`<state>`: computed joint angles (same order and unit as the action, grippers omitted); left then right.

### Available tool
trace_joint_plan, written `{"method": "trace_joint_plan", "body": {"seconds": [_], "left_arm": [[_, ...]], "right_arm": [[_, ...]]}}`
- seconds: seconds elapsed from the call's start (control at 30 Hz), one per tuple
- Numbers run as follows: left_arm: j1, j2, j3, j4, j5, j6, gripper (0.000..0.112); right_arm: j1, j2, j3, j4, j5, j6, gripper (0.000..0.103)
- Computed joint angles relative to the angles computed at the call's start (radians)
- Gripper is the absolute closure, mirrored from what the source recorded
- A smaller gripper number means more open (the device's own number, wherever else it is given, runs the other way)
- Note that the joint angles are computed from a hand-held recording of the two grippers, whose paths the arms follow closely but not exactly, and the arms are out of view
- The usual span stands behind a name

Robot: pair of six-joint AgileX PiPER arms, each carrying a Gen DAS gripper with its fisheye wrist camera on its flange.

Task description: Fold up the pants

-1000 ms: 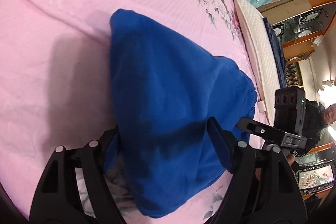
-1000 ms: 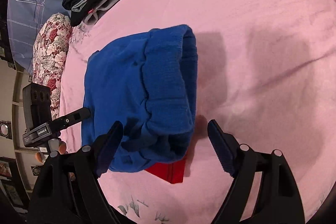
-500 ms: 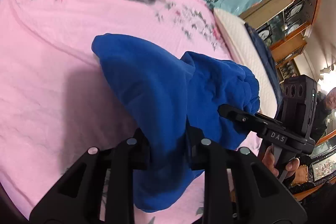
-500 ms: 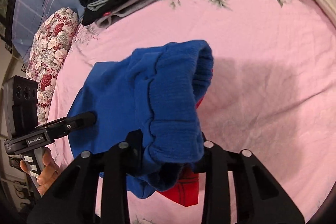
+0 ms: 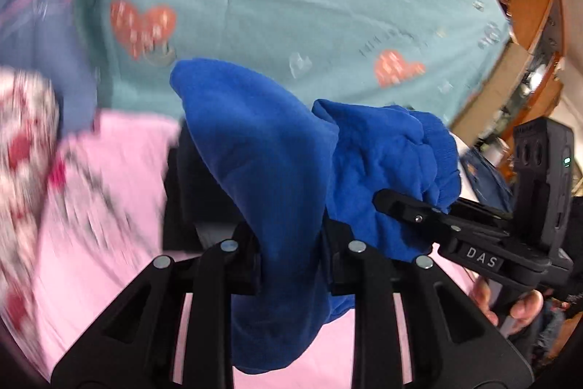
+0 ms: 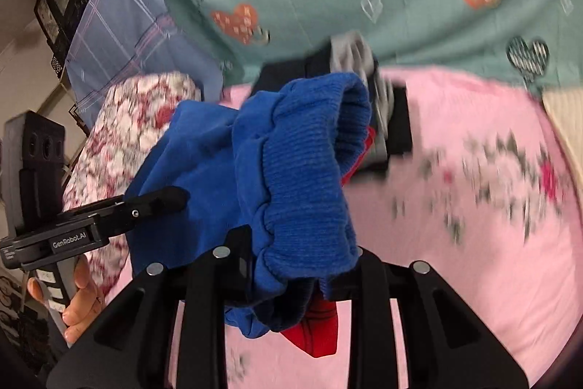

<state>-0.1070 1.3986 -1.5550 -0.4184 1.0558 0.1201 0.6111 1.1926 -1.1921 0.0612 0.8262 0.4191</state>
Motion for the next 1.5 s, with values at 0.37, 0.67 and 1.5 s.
{"method": "trace_joint_plan", "body": {"seconds": [0.37, 0.67, 1.5], "left_arm": [[0.126, 0.502, -0.239, -0.059, -0.081, 0.040, 0.034], [0.126, 0.365, -0.174, 0.030, -0.139, 0.050, 0.035], [-0.945, -0.562, 0.850, 1.358, 0.111, -1.499, 0.012]], "right_arm": [[-0.228, 0.752, -0.816, 0.062, 0.172, -0.209, 0.070], [-0.199, 0.708, -0.664, -0.081, -0.014, -0.184, 0.034], [0.400, -0.035, 0.305, -0.895, 0.135, 0.888, 0.002]]}}
